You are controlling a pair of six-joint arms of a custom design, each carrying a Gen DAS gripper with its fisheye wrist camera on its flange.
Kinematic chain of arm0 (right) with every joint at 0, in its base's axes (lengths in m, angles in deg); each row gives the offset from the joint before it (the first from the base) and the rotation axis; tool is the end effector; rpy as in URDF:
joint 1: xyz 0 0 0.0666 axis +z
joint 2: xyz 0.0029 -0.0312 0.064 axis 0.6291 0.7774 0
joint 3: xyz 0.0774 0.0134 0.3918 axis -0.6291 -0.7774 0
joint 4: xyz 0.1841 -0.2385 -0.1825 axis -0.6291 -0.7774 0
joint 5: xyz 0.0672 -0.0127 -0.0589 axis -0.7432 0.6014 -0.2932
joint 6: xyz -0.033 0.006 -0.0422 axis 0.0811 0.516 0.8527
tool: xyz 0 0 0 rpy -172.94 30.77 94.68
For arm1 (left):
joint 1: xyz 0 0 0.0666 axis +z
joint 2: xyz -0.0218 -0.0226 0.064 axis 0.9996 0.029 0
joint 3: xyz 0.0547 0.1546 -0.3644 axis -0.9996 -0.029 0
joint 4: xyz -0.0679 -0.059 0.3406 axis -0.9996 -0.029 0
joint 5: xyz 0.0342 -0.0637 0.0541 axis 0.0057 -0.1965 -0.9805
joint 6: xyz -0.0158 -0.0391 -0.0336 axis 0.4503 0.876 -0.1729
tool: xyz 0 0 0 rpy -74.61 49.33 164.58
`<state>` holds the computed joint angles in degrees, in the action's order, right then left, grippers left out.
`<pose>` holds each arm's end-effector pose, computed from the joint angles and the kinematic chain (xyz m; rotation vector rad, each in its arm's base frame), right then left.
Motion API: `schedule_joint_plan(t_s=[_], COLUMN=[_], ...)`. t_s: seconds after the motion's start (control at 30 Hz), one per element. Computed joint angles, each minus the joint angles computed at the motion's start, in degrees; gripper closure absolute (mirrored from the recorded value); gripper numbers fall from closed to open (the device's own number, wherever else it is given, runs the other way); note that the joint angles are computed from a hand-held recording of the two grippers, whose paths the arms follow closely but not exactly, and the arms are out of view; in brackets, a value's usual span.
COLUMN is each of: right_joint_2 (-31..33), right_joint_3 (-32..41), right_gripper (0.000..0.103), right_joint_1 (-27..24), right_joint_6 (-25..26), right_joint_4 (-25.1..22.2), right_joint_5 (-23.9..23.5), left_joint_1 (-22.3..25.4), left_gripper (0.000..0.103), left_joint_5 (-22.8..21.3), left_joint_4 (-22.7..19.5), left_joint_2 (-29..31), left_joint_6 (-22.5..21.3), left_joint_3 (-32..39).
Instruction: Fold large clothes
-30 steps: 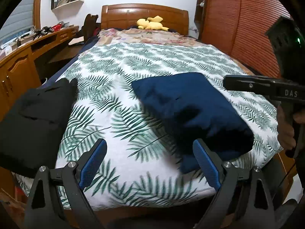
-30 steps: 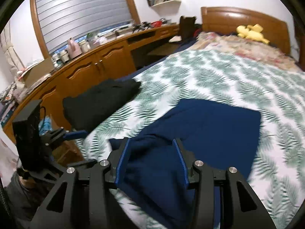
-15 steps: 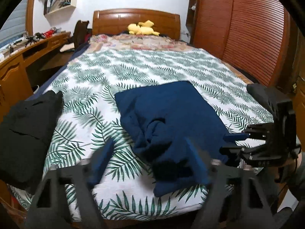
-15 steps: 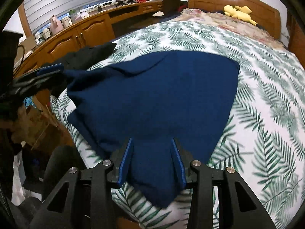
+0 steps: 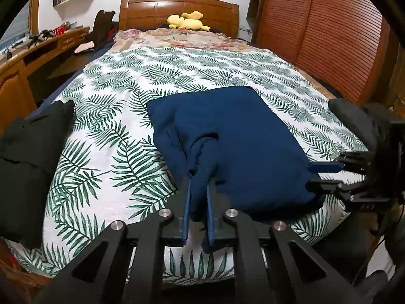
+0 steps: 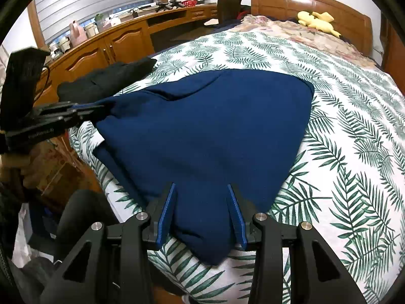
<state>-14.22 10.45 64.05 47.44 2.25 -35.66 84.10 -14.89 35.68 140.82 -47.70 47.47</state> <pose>0.3548 0.1714 0.4009 -0.6570 2.3004 0.3629 0.3203 -0.0326 0.3542 0.2537 2.3568 -0.2939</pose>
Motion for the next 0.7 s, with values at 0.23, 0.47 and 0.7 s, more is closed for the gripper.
schedule_joint_plan(t_s=[0.23,0.47,0.7], right_joint_2=[-1.16,-0.35,-0.41], right_joint_3=[-0.34,-0.39,0.49], right_gripper=[0.060,0.057,0.057], right_joint_1=[0.80,0.96,-0.70], right_joint_6=[-0.11,0.85,1.12], right_joint_4=[0.00,-1.76,-3.39], right_joint_5=[-1.20,-0.26,-2.40], left_joint_1=[0.45,0.86,0.33], left_gripper=[0.093,0.093,0.093], left_joint_5=[0.16,0.02,-1.41], left_joint_4=[-0.44,0.04,0.19], left_joint_2=[-0.85,-0.79,-1.67], left_joint_6=[0.15,0.11,-0.42], left_joint_3=[-0.67,-1.80,-2.52])
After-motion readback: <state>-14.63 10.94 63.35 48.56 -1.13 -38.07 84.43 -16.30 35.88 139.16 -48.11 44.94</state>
